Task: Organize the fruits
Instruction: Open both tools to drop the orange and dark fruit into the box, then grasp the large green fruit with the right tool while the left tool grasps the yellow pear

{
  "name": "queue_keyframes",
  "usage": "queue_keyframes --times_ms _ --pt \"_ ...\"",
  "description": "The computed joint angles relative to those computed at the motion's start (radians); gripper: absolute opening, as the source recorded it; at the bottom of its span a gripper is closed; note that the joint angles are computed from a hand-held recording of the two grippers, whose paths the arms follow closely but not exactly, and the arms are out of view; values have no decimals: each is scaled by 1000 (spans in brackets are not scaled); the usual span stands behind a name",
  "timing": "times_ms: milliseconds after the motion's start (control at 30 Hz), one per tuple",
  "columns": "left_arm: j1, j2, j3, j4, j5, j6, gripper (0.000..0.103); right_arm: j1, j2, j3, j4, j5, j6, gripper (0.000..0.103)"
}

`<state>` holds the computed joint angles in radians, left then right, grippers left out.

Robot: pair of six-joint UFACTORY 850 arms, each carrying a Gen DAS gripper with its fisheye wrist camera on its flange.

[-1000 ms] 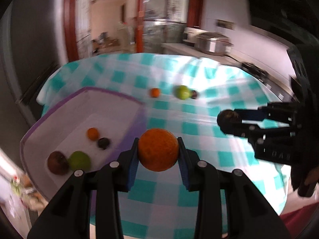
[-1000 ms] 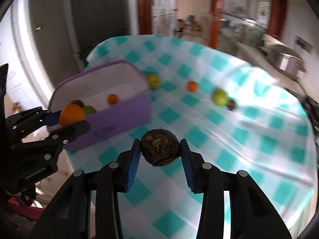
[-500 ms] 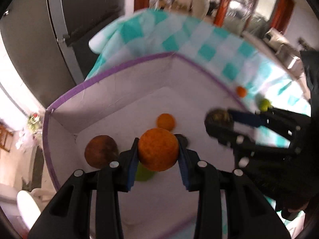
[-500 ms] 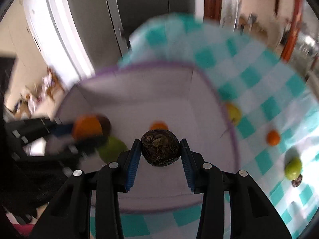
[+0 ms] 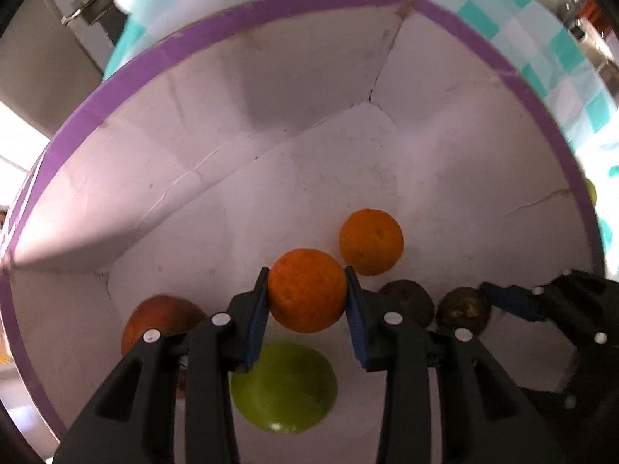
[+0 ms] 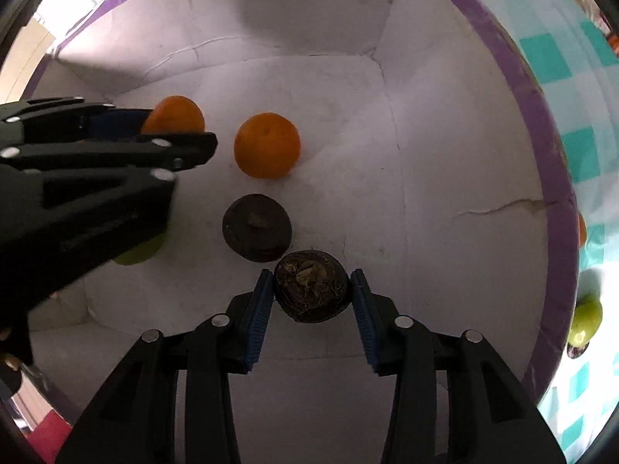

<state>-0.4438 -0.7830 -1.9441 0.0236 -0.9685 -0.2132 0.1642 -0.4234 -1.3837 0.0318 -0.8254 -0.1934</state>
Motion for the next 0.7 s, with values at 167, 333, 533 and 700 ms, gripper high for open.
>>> queue_keyframes --times_ms 167,333,533,700 --pt "-9 -34 -44 28 -50 16 69 3 35 29 32 32 -29 70" --pt "8 80 95 28 117 17 82 -6 198 140 106 173 -53 72" --pt "33 274 315 -11 413 138 100 -66 588 433 192 468 160 87" --pt "38 355 392 -121 496 215 101 -115 730 564 -159 329 683 87"
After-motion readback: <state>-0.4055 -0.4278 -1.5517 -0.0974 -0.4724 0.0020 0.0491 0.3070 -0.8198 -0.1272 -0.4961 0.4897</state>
